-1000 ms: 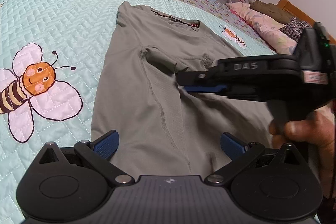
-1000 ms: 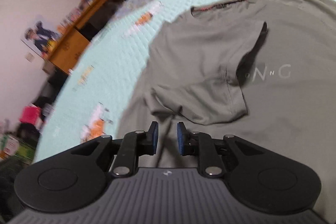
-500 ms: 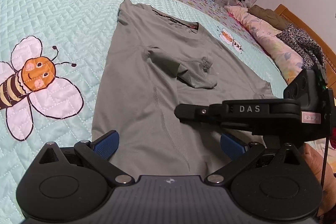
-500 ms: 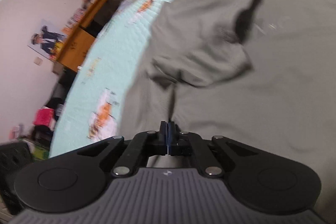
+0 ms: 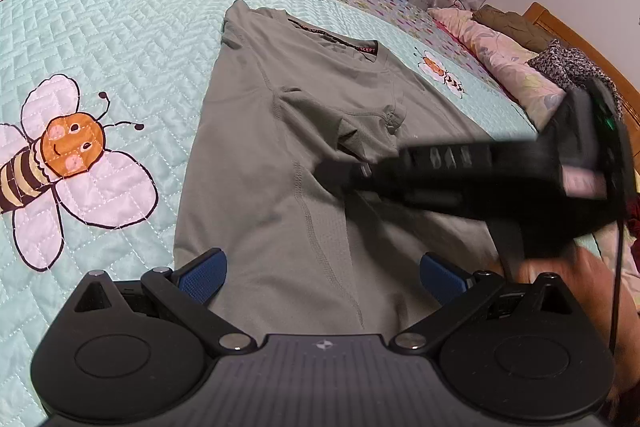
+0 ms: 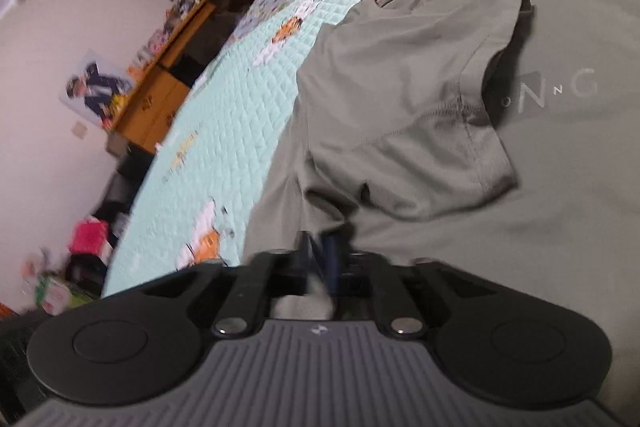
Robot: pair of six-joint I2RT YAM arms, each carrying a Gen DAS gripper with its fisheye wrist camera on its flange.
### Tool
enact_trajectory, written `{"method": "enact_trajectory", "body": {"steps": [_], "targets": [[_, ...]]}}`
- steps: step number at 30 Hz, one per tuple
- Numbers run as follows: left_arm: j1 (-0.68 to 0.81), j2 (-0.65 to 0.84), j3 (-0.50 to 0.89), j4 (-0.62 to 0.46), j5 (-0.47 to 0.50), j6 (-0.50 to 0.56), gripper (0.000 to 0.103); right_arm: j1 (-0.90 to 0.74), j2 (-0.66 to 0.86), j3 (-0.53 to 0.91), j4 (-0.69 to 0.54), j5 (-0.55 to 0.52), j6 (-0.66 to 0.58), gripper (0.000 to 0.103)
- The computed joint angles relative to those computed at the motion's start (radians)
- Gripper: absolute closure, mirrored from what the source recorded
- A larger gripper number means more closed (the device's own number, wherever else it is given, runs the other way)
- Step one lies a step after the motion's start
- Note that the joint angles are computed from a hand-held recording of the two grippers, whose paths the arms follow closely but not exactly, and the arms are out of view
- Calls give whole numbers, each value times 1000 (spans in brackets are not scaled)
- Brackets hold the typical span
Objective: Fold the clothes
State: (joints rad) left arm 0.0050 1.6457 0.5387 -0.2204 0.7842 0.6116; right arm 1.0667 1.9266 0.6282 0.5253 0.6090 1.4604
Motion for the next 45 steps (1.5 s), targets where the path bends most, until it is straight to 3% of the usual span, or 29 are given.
{"method": "enact_trajectory", "body": {"steps": [3, 6, 8, 10, 13, 16, 17, 19, 24, 26, 27, 29, 33, 39, 42, 43, 44, 45], "targets": [[0, 1, 1, 0, 0, -2, 1, 61, -2, 7, -71, 47, 83, 103], [-7, -5, -8, 14, -6, -8, 1, 75, 21, -49, 66, 50, 107, 101], [-11, -8, -12, 23, -10, -10, 1, 66, 47, -104, 218, 47, 117, 90], [-11, -6, -11, 25, -11, -10, 1, 62, 62, -140, 312, 63, 110, 85], [-3, 7, 1, 12, -1, -4, 1, 71, -42, -120, 97, 95, 110, 84], [3, 12, 4, 6, 6, -5, 1, 105, -139, -27, -229, 202, 106, 83], [1, 9, -1, 12, 5, -9, 1, 106, -155, -5, -266, 237, 64, 83], [-4, 2, -11, 25, 0, -14, 1, 65, -163, 9, -214, 229, -63, 83], [-12, -18, -37, 55, -11, -14, 1, -154, -135, 92, -180, 60, -339, 81], [-7, -17, -36, 52, -7, -8, 1, -249, -114, 143, -202, -3, -450, 73], [-5, -16, -36, 51, -5, -6, 1, -291, -102, 183, -233, -34, -497, 70], [-1, -15, -36, 47, -2, 0, 1, -369, -70, 277, -309, -89, -582, 53], [12, -4, -26, 30, 13, 14, 1, -475, 71, 562, -541, -197, -654, 49], [39, 32, 13, -31, 49, 35, 1, -492, 378, 1103, -1076, -194, -641, 49], [44, 40, 22, -49, 58, 42, 1, -489, 526, 1344, -1293, -187, -684, 55], [47, 44, 27, -57, 62, 46, 1, -486, 549, 1380, -1325, -170, -693, 65], [51, 47, 32, -67, 66, 50, 1, -483, 558, 1388, -1330, -151, -705, 87], [54, 51, 37, -76, 70, 54, 1, -489, 527, 1346, -1287, -147, -680, 100]]}}
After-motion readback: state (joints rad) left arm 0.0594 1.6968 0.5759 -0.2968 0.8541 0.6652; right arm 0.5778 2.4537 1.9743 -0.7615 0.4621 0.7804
